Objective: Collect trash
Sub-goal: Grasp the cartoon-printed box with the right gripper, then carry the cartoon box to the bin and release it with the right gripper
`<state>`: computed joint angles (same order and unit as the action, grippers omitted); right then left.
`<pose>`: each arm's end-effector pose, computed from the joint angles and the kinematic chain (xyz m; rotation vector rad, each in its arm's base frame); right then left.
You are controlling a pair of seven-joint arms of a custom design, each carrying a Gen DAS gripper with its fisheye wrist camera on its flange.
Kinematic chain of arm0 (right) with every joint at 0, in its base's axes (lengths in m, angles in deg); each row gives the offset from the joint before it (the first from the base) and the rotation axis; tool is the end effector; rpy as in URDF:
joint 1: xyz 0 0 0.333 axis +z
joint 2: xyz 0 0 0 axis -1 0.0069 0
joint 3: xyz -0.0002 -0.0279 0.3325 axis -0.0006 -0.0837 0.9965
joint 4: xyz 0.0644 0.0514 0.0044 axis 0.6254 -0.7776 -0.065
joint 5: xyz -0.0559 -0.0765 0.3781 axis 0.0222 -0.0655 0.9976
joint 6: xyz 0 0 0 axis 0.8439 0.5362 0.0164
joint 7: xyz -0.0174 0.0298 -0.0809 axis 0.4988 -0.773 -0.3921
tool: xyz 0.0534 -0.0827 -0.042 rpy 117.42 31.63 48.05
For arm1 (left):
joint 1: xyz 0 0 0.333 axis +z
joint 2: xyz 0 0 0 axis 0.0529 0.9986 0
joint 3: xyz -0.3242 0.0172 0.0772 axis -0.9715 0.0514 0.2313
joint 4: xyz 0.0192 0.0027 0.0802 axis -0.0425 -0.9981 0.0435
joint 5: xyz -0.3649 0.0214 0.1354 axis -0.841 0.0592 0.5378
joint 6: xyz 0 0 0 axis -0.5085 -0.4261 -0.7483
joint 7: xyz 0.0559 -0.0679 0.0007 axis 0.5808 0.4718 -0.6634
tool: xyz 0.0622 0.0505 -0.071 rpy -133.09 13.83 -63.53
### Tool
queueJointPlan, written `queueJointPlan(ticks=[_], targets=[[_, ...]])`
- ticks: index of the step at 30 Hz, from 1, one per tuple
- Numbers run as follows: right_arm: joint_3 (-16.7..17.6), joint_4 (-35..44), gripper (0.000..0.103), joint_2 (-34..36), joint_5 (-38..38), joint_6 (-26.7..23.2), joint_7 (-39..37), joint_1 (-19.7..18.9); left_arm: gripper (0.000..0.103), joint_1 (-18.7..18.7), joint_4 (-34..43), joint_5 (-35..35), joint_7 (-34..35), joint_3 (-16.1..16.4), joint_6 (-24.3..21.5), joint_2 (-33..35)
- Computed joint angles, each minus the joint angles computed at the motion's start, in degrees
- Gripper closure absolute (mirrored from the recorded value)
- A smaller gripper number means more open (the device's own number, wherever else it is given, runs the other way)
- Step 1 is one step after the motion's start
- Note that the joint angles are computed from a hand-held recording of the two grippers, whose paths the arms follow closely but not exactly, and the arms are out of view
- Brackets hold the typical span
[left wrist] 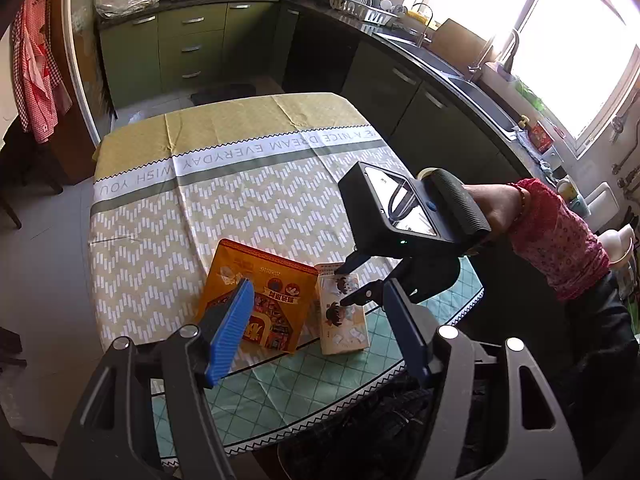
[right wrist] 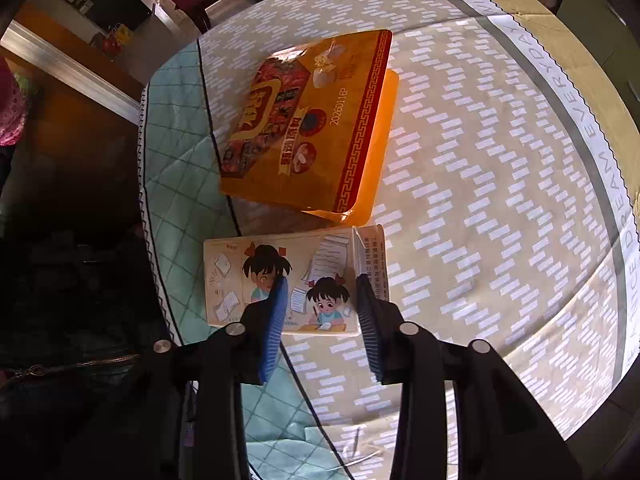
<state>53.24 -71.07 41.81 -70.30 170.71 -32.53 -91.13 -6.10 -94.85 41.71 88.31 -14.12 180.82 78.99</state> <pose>0.7224 0.0242 0.3813 -2.8439 0.6224 0.3163 0.5660 -0.2068 0.5167 -1.6280 2.4051 -0.8784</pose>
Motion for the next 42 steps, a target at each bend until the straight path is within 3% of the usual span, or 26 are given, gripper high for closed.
queueJointPlan(ticks=[3, 8, 20, 25, 34, 42], targets=[[0.26, -2.60, 0.083, -2.22, 1.71, 0.61, -1.29, -1.20, 0.039, -0.05, 0.16, -0.11, 0.23, -0.06, -0.09, 0.18], [-0.30, -4.60, 0.089, -4.87, 3.97, 2.08, -2.51, -2.93, 0.039, -0.26, 0.41, 0.62, -0.03, -0.21, -0.31, 0.25], [-1.66, -16.16, 0.097, -14.73, 10.42, 17.22, -7.82, -6.18, 0.039, -0.81, 1.97, 2.23, -1.17, -0.64, -0.44, 1.30], [-2.17, -23.02, 0.098, -19.11, 12.82, 26.58, -10.99, -5.87, 0.039, -1.03, 2.47, 2.61, -1.27, -0.89, -0.54, 1.60], [-4.23, -24.74, 0.098, -21.23, 15.06, 35.37, -8.48, -7.54, 0.039, -1.20, 2.98, 1.90, -0.15, -1.25, -0.50, 2.17], [-8.62, -23.54, 0.098, -20.76, 11.91, 42.05, 1.51, -12.58, 0.037, -1.21, 4.79, 1.04, 1.60, -1.66, -1.28, 4.53]])
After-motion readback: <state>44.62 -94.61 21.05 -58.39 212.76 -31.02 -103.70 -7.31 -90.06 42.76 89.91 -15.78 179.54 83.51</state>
